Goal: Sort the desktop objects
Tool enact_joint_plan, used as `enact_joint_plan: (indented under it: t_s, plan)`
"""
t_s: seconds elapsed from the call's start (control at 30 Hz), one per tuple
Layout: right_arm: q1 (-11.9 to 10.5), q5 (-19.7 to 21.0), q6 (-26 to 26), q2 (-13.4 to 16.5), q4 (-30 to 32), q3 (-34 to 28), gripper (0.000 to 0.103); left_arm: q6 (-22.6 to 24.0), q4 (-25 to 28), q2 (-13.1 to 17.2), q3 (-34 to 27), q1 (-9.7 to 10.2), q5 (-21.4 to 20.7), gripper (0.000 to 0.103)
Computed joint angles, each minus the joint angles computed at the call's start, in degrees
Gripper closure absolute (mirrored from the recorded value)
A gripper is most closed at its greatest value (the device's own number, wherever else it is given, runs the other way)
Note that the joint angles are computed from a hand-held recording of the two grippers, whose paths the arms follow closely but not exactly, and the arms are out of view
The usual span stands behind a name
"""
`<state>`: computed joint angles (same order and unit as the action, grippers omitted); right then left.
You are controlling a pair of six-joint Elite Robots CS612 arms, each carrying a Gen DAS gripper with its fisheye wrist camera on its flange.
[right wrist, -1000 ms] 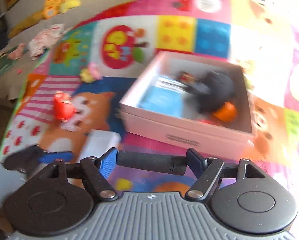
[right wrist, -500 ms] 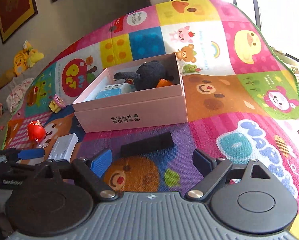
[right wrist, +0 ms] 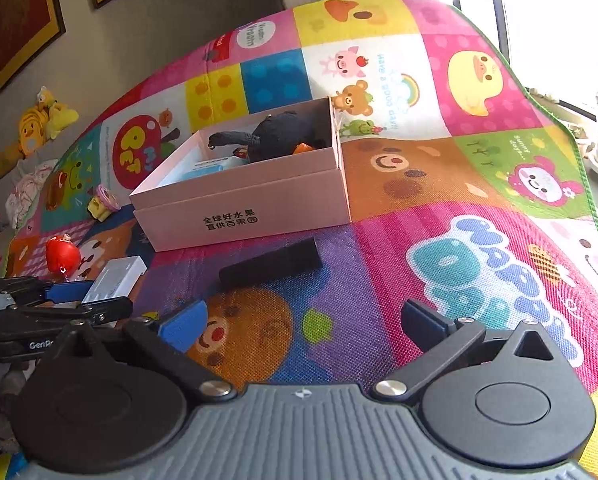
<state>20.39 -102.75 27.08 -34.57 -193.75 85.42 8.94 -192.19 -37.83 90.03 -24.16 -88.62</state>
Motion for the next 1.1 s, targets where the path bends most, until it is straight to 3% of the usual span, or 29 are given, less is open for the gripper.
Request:
enact_joint_plan:
  t_s: [0.07,0.13,0.27,0.37,0.43,0.5,0.57,0.63,0.73,0.9,1.0,1.1]
  plan:
    - [0.11,-1.1,1.17,0.0,1.39,-0.33,0.0,0.71,-0.95,-0.03,0.49,0.08,1.82,0.034]
    - [0.61,-4.36,2.79,0.19,3.11,-1.0,0.0,0.08,-1.94,0.16,0.6,0.21,5.39,0.023]
    - [1.8,-9.51,7.36,1.02,3.5,-2.42,0.0,-3.29,-0.74,0.2,-0.01,0.95,10.15,0.022]
    - [2.84,-8.95,10.9,2.02,1.3,-3.6,0.0,-6.07,-0.53,0.05,-0.43,1.56,11.23,0.018]
    - [3.47,-4.67,11.42,2.94,-2.01,-4.48,0.0,-8.36,-0.57,-0.37,-0.32,2.32,7.29,0.013]
    - [4.0,0.19,6.78,3.51,-3.3,-5.71,0.0,-9.61,-0.73,-0.73,0.05,2.8,3.32,0.008]
    - [4.51,0.91,-0.32,3.93,-3.9,-6.93,0.0,-9.11,-0.74,-1.04,0.6,2.74,2.02,0.008]
    - [4.83,-1.3,-9.29,4.14,-3.77,-8.17,0.0,-9.26,-0.6,-1.55,1.49,2.57,0.75,0.008]
    - [4.39,-7.29,-16.08,4.2,0.69,-9.82,0.0,-10.5,-1.24,-2.2,2.84,2.87,-4.54,0.006]
    - [1.22,-6.61,-13.43,3.45,12.12,-10.56,0.0,-11.14,-4.07,-2.63,4.27,2.16,-4.4,0.006]
    - [-0.52,0.42,-10.81,2.82,13.93,-9.95,0.0,-11.52,-4.28,-2.82,4.52,2.08,-3.74,0.003]
    - [-0.27,-0.45,-13.45,3.32,13.49,-10.58,0.008,-12.65,-3.76,-2.76,4.38,2.18,-3.64,0.003]
